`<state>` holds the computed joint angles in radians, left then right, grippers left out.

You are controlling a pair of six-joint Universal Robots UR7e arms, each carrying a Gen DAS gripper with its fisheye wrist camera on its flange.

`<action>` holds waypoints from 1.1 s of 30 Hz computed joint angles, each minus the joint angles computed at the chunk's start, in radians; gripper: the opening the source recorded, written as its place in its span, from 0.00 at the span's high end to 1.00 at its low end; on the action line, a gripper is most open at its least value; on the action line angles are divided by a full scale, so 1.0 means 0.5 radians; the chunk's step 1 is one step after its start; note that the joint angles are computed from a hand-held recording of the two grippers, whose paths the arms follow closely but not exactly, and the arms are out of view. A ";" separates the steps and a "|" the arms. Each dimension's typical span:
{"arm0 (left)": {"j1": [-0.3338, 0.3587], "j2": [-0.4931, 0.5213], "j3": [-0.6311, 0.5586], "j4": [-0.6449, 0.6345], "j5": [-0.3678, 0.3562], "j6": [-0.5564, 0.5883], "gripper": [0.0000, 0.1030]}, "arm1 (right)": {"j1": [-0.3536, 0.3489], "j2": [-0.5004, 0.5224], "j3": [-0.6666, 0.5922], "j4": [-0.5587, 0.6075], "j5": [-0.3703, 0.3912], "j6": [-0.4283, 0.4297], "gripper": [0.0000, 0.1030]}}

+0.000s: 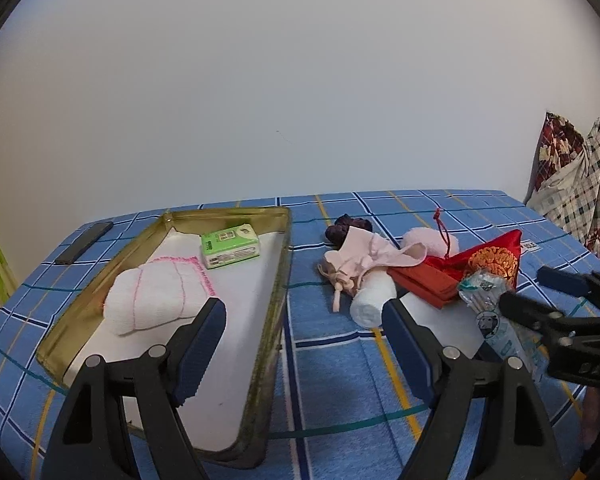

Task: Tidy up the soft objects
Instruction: 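Grasp the bag of cotton swabs with the right gripper and lift it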

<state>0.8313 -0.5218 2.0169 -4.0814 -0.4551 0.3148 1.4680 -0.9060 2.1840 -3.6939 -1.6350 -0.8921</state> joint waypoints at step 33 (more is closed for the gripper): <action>0.037 0.030 -0.201 0.498 -0.140 -0.213 0.20 | 0.003 0.041 -0.044 -0.346 0.058 -0.046 0.70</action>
